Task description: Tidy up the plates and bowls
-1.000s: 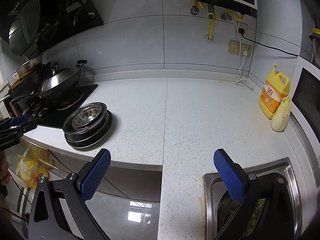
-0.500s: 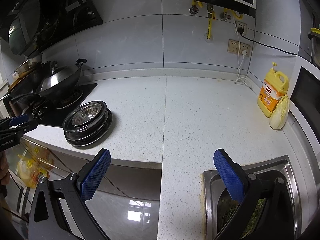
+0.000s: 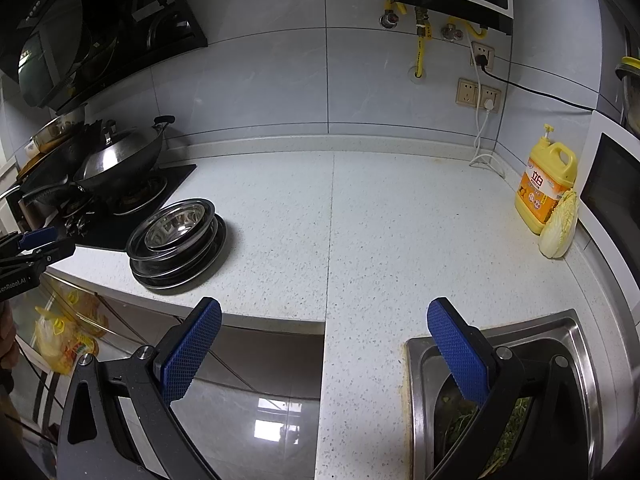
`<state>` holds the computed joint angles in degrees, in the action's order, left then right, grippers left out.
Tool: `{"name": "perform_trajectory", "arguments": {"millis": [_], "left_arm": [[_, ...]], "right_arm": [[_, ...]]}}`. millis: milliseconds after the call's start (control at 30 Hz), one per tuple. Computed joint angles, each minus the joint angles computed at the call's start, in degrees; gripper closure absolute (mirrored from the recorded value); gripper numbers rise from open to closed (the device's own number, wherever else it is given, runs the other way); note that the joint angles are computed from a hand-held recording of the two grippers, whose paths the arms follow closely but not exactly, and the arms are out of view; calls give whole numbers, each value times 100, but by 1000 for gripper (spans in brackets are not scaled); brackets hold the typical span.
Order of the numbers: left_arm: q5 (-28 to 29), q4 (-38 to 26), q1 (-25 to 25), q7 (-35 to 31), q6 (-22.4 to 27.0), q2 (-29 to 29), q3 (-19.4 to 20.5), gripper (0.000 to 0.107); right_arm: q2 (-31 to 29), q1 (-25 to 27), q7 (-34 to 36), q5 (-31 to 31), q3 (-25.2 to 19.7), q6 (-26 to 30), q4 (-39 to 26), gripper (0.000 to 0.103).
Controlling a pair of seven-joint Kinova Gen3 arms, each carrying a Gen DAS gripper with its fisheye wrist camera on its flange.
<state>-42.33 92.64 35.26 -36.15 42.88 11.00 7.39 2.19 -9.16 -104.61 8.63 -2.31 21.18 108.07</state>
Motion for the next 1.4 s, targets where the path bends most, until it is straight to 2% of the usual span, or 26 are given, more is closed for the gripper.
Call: {"name": "perform_trajectory", "arguments": {"millis": [800,1400], "left_arm": [[-24,-16,98,63,61,35,33,47],[107,-118,149,-144,-7,120,-5,47]], "right_arm": [[19,17,110,-73,-5,34,-5,2],[-57,99,174,-130,25,41,87,2]]}}
